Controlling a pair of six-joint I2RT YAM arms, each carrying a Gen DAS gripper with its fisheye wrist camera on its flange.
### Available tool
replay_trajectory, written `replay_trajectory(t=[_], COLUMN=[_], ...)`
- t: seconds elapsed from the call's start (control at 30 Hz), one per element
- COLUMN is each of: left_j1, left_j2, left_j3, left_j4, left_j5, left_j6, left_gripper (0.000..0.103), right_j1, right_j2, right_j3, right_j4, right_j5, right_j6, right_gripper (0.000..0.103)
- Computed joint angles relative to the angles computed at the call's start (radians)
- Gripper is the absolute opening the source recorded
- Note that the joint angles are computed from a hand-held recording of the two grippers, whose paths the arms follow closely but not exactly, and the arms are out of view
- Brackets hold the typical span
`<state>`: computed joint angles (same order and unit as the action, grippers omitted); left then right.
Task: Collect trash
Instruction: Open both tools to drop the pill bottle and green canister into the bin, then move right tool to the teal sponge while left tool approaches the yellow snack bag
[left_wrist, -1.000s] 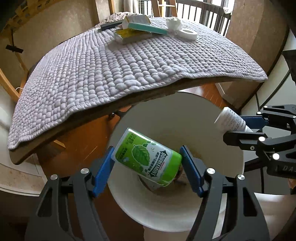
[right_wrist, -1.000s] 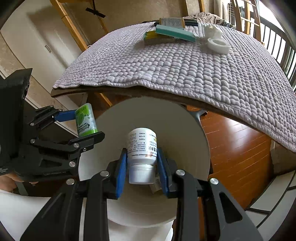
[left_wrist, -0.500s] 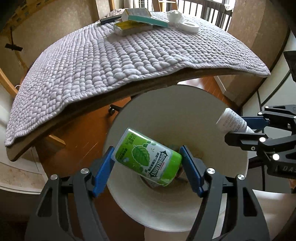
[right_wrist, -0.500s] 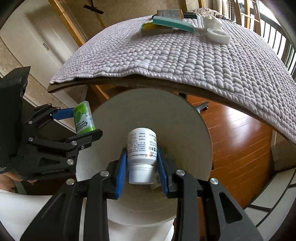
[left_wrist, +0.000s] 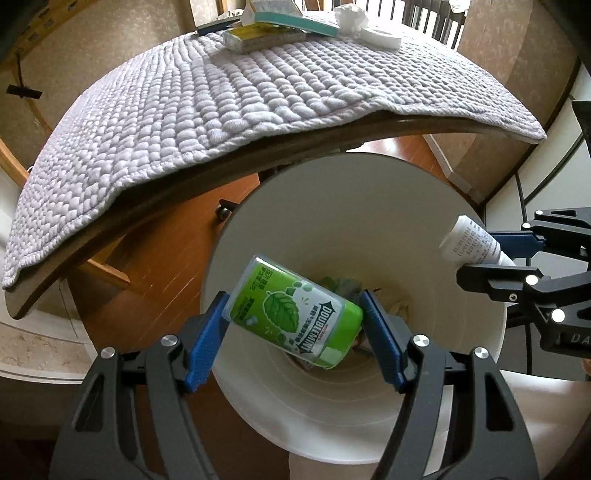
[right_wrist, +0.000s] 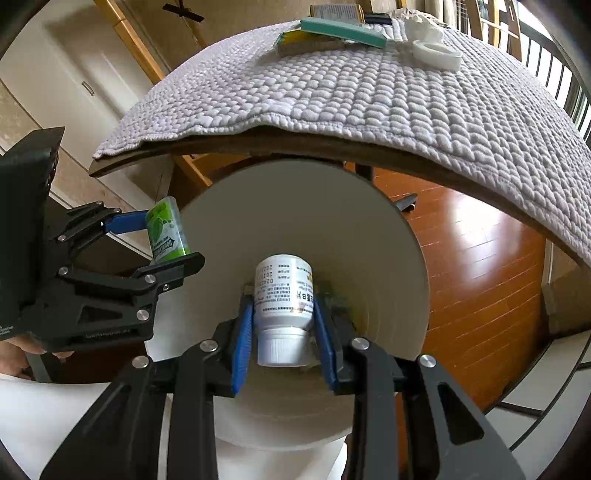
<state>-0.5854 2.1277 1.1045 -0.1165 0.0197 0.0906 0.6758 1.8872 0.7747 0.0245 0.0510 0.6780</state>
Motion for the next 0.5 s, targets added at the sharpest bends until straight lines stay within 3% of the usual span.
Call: replay_trajectory(t=[0.27, 0.37, 0.5], left_j1=[0.004, 0.01, 0.017], left_j2=[0.005, -0.014, -0.027], left_j3=[-0.013, -0.03, -0.031], left_j4=[0.019, 0.031, 0.032], left_j5=[0.035, 0.036, 0.045], left_j6=[0.007, 0.012, 0.023], left_gripper=[0.073, 0.093, 0.093], right_j1=[0.009, 0.012, 0.0], right_j2=[0.035, 0.032, 0.007], right_j3=[0.039, 0.037, 0.029], right_j4=[-0.01, 0.006, -0.002], right_j5=[-0.003, 0.016, 0.039], right_j6=[0.015, 0.036, 0.04], right_gripper=[0.032, 0.056, 0.06])
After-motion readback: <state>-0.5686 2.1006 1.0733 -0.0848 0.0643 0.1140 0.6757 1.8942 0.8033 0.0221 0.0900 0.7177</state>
